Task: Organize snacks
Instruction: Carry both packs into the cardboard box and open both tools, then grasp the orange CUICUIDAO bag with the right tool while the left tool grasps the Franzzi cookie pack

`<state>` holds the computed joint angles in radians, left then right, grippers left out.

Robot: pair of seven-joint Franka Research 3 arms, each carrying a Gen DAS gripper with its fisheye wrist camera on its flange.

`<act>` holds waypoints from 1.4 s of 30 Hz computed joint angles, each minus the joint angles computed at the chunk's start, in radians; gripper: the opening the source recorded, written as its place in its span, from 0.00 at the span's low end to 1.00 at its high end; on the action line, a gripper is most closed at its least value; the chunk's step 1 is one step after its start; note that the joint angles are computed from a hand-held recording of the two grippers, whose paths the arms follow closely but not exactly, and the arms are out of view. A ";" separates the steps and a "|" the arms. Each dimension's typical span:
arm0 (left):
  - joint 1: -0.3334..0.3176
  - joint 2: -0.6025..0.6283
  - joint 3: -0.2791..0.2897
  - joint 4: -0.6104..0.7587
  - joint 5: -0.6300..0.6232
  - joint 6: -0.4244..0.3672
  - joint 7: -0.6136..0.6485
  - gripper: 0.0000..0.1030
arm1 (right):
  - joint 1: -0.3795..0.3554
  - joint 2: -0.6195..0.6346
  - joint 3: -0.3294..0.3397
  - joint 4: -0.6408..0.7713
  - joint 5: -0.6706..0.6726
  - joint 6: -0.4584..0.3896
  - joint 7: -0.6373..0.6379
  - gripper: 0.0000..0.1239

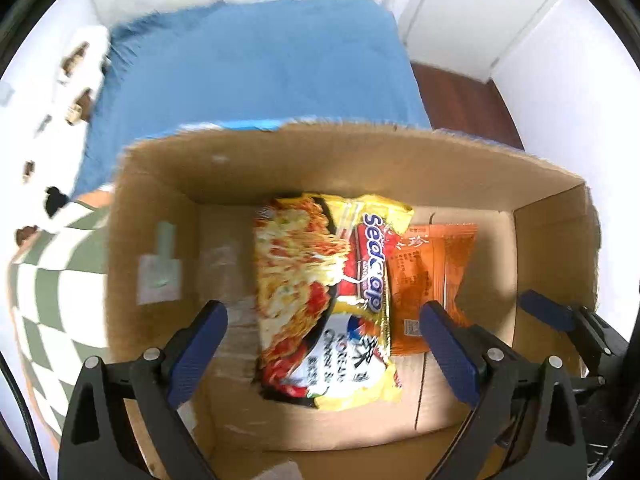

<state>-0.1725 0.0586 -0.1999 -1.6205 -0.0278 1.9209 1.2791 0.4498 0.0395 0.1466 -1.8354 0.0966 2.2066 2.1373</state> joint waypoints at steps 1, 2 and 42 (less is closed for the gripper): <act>0.000 -0.041 0.001 -0.037 0.007 0.024 -0.010 0.95 | 0.011 0.006 0.008 0.025 -0.030 -0.006 0.029 0.73; 0.003 -0.071 0.005 -0.063 0.011 0.039 -0.010 0.95 | 0.020 0.002 0.011 0.036 -0.065 -0.025 0.052 0.73; -0.048 -0.572 0.091 -0.834 -0.036 0.150 0.028 0.52 | 0.181 -0.311 0.216 -0.472 0.146 0.365 0.680 0.63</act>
<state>-0.2202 -0.5132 -0.1089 -2.4541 -0.0635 2.0714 1.3068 0.6309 -0.2715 0.3627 -2.3073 0.2422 2.5715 2.8176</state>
